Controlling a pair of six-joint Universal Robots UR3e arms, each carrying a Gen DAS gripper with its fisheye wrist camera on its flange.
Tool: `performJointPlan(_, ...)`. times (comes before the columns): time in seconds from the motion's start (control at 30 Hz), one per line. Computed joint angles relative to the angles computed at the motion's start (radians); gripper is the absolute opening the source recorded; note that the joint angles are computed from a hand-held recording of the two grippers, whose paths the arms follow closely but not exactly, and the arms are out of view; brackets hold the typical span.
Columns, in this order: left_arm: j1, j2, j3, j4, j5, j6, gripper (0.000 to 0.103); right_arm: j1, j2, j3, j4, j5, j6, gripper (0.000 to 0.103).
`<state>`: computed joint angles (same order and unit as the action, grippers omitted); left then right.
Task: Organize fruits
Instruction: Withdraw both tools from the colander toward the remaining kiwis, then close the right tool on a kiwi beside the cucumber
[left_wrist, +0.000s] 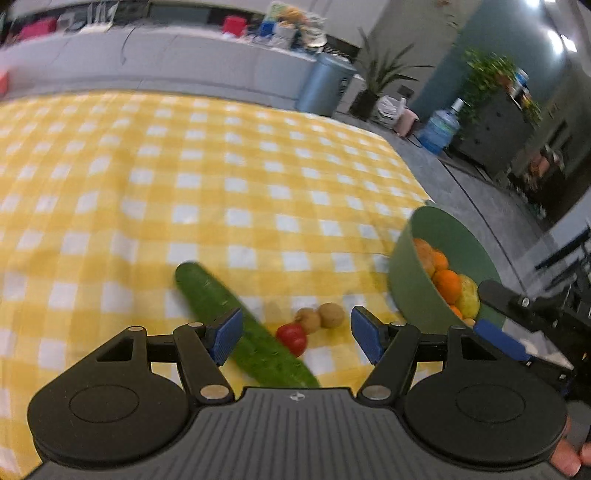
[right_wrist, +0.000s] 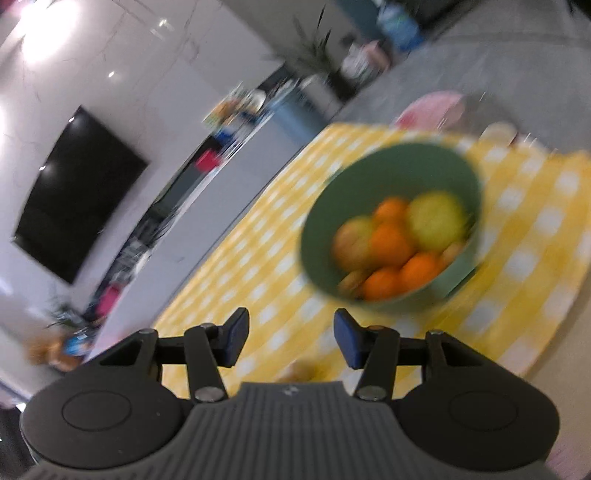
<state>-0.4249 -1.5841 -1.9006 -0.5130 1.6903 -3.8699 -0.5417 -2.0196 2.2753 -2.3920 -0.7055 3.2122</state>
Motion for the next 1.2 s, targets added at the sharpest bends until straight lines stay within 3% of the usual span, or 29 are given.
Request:
performJointPlan(0.3, 0.092, 0.103, -0.156, 0.057, -0.077, 0.002, 0.078, 0.316, 0.217, -0.058, -0.196, -0.255, 0.161, 0.033)
performJointPlan(0.5, 0.13, 0.117, -0.267, 0.259, -0.141, 0.06, 0.079, 0.402, 0.349, -0.019, -0.408, -0.315, 0.333, 0.032)
performJointPlan(0.63, 0.103, 0.078, -0.268, 0.328, -0.095, 0.105, 0.079, 0.472, 0.425, -0.039, -0.539, -0.415, 0.393, 0.028)
performJointPlan(0.83, 0.096, 0.038, -0.25, 0.307, -0.062, 0.101, 0.079, 0.553, 0.561, -0.164, -0.537, -0.523, 0.409, 0.028)
performJointPlan(1.03, 0.156, 0.059, -0.313, 0.343, -0.131, 0.105, 0.079, 0.608, 0.644, -0.263, -0.469, -0.579, 0.398, 0.022)
performJointPlan(1.2, 0.156, 0.059, -0.324, 0.362, -0.127, 0.11, 0.079, 0.615, 0.671, -0.282, -0.487, -0.592, 0.401, 0.022)
